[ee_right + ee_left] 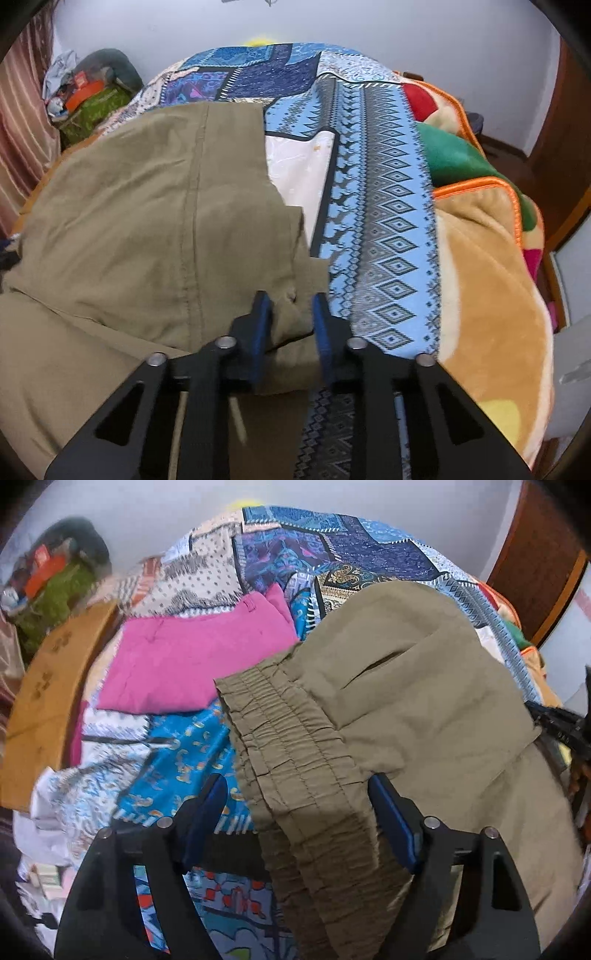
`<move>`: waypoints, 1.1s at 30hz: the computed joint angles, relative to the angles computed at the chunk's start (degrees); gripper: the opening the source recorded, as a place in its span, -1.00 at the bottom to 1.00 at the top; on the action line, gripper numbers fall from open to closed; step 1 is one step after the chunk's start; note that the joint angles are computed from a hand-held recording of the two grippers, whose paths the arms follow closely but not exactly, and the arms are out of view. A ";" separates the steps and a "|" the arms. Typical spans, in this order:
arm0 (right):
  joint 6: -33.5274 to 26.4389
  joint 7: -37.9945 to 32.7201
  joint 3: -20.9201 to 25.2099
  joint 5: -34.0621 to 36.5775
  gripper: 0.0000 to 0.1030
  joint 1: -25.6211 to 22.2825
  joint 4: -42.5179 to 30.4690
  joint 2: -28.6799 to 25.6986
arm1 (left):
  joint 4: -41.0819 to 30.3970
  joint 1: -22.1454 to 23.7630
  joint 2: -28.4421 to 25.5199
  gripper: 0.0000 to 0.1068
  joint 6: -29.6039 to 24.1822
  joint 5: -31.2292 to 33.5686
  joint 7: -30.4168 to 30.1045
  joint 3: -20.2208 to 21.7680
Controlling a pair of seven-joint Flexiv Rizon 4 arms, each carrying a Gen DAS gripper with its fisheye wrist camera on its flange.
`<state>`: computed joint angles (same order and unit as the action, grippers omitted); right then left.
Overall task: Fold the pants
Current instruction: 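Close left gripper on the waistband while right gripper holds the edge, lift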
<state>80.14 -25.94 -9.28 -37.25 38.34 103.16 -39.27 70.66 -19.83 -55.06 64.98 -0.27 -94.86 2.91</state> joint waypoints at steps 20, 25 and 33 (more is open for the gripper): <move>-12.17 -8.49 8.68 0.51 0.01 -5.05 -3.51 4.67 | 1.55 3.17 3.10 0.59 -0.69 -4.13 4.06 -2.50; -6.93 -5.29 4.33 -3.33 0.41 -3.48 -6.84 3.56 | -6.71 3.09 -1.31 0.62 -4.85 -3.52 0.91 0.14; -6.64 -8.45 5.71 1.27 0.41 -5.61 -21.82 -7.64 | -19.59 6.23 -10.28 0.62 -11.90 -6.56 0.72 -3.14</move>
<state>73.50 -34.39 -3.57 -35.98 32.73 81.34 -46.91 51.08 -13.60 -65.34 53.08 -6.83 -94.14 -0.23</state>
